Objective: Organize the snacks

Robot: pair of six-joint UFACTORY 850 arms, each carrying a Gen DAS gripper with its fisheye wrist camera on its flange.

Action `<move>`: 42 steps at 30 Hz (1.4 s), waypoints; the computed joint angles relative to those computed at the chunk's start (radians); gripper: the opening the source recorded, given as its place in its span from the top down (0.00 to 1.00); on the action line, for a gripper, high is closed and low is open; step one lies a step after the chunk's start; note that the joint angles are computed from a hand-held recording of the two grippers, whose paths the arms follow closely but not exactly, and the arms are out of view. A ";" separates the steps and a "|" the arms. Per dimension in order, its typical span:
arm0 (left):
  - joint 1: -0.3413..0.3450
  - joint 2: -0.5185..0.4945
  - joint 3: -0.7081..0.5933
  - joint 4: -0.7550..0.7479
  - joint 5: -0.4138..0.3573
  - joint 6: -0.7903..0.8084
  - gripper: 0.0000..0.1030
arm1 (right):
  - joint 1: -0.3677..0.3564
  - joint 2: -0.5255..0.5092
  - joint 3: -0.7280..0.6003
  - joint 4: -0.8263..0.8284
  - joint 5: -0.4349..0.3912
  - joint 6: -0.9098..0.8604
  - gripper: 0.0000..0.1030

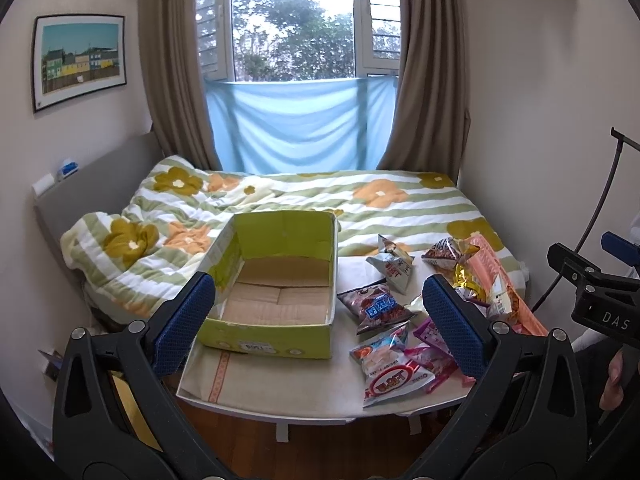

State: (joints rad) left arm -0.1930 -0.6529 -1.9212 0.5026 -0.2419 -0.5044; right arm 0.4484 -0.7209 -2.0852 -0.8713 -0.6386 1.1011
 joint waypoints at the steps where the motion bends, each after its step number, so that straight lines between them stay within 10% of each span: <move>1: 0.000 0.003 0.005 0.008 0.004 -0.007 0.00 | 0.001 -0.001 -0.001 -0.002 -0.002 0.000 0.00; 42: 0.015 -0.012 -0.022 -0.287 -0.008 0.269 0.00 | 0.003 -0.003 0.002 0.004 0.001 0.001 0.00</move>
State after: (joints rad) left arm -0.1781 -0.6644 -1.9431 0.2159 -0.2504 -0.2350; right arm 0.4515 -0.7240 -2.0829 -0.8670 -0.6379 1.1022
